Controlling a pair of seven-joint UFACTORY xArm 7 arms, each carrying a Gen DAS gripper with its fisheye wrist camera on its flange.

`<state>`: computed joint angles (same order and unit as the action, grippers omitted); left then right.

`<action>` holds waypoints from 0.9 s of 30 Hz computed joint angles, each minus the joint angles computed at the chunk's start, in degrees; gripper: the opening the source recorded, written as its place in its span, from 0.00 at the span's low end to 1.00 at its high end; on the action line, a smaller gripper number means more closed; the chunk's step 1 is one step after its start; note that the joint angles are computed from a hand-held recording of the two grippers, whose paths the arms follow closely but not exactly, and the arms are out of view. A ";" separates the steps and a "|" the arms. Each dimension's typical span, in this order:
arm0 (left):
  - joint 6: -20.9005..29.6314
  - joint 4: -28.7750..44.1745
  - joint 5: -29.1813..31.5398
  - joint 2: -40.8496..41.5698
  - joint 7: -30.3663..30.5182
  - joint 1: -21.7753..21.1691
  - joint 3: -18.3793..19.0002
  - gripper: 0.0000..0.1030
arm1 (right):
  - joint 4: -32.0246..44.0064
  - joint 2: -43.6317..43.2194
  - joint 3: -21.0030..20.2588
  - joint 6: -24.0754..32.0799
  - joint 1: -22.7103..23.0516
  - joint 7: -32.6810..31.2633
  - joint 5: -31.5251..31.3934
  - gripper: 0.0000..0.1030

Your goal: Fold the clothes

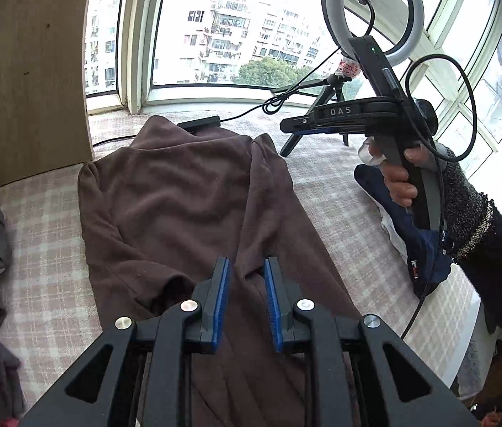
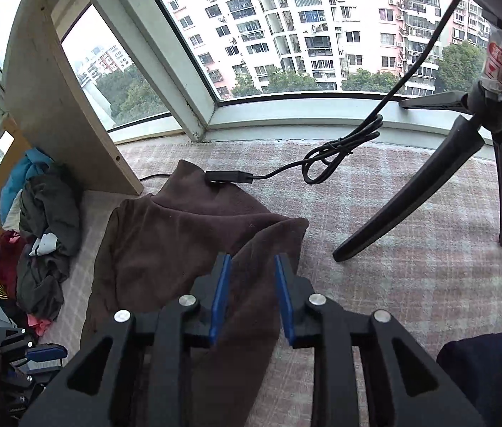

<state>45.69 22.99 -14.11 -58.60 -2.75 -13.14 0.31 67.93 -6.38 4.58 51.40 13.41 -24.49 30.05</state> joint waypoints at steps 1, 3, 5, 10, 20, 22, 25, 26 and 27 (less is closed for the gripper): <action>4.47 0.08 1.63 -3.74 -0.59 1.55 -0.09 0.20 | -1.71 -3.04 -0.55 2.41 -0.13 -1.66 0.85 0.25; 13.21 -0.17 3.92 -11.43 -1.35 3.68 0.10 0.20 | -6.86 -9.47 -1.97 6.86 0.51 -5.59 3.35 0.25; 19.50 -1.36 4.71 -17.14 -2.00 4.80 0.23 0.21 | -12.09 -14.22 -2.30 10.08 1.60 -7.31 3.83 0.25; 30.18 -5.68 3.49 -27.17 -3.60 5.78 0.33 0.23 | -19.67 -13.24 2.57 6.28 5.61 -2.70 1.02 0.25; 43.55 -11.74 -6.78 -44.20 -14.14 -4.62 -11.43 0.27 | -16.23 -17.18 1.46 5.60 10.05 -0.65 -0.56 0.35; 44.73 -12.63 -9.78 -46.58 -16.63 -7.18 -14.09 0.28 | -12.97 -13.60 2.53 3.63 11.12 -0.38 0.44 0.40; 45.15 -13.47 -12.65 -48.22 -19.40 -10.82 -18.68 0.29 | -8.36 -6.42 4.66 1.67 12.23 0.43 -0.32 0.41; 45.15 -13.84 -13.19 -48.81 -20.48 -11.71 -19.25 0.29 | -7.12 -4.00 5.74 0.95 12.35 1.71 -1.97 0.41; 45.44 -14.20 -13.40 -49.75 -21.75 -12.47 -19.78 0.29 | -6.32 -2.28 6.61 0.47 12.73 2.68 -2.92 0.41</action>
